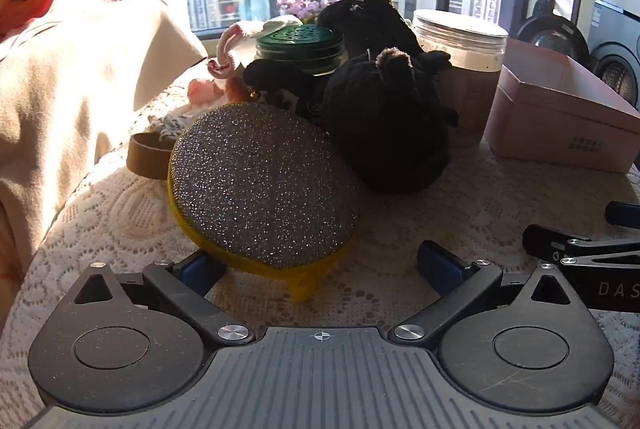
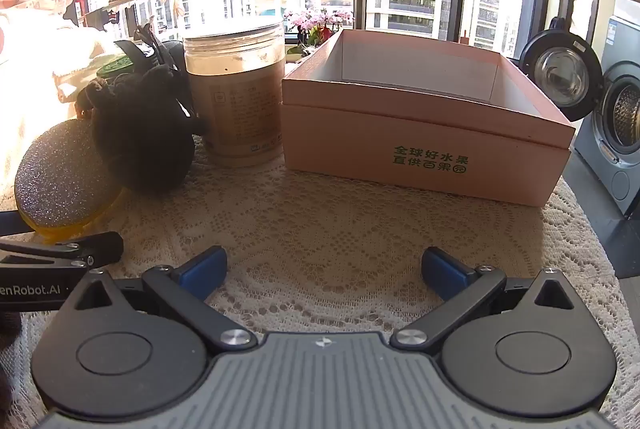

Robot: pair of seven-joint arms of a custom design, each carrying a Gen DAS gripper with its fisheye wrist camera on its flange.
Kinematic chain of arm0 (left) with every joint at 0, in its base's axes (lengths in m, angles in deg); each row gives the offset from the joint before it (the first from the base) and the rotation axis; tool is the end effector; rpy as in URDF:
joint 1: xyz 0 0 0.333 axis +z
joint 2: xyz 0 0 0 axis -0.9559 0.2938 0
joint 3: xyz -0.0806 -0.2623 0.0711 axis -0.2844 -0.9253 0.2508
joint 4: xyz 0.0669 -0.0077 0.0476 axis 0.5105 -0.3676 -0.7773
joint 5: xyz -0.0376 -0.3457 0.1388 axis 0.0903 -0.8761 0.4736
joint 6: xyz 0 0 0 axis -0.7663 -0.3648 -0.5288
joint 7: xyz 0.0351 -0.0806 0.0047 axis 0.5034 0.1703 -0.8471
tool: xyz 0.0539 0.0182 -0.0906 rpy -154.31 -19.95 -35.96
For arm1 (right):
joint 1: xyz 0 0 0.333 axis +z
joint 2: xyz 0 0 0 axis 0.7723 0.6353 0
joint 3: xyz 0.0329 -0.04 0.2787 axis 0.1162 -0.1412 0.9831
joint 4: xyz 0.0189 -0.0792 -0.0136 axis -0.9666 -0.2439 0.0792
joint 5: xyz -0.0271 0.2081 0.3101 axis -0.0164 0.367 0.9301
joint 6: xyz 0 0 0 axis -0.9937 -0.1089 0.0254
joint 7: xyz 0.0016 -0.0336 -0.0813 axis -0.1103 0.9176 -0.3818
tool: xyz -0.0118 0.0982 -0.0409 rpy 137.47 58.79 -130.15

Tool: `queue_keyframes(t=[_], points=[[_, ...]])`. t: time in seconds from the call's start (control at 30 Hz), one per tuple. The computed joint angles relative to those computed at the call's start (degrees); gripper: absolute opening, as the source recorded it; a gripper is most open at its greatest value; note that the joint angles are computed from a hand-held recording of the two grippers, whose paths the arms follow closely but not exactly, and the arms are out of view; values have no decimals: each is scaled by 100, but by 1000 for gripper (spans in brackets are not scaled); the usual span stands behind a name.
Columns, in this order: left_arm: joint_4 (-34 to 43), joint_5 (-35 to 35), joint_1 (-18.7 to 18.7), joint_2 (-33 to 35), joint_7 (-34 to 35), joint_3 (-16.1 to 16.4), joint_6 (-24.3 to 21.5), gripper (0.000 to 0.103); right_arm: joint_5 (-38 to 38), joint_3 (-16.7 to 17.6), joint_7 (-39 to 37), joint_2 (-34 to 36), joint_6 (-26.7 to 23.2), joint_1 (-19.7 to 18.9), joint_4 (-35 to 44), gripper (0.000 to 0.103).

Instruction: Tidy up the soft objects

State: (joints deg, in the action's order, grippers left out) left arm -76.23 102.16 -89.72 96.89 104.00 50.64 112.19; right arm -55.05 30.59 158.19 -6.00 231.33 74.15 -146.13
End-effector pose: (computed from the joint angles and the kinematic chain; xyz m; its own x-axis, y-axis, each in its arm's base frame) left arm 0.6215 -0.2444 0.4299 -0.3021 -0.9530 -0.0235 -0.6147 0.2135 -0.7593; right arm 0.5108 0.2808 0.4299 -0.2708 -0.9626 0.0113 -0.6144 0.1638 -0.7718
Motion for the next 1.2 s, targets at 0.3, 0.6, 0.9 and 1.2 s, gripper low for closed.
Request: queue_keyframes(t=[0.3, 0.6, 0.9, 1.2], points=[[39, -8, -11, 12, 4, -7, -47, 103, -5, -4, 10, -1, 8, 2, -2, 103], [-3, -24, 0, 1, 14, -2, 9, 103, -4, -4, 10, -1, 8, 2, -2, 103], [-3, -28, -3, 1, 17, 1, 10, 103, -4, -4, 10, -1, 8, 2, -2, 103], [-5, -31, -1, 2, 19, 0, 17, 103, -4, -4, 10, -1, 8, 2, -2, 103]])
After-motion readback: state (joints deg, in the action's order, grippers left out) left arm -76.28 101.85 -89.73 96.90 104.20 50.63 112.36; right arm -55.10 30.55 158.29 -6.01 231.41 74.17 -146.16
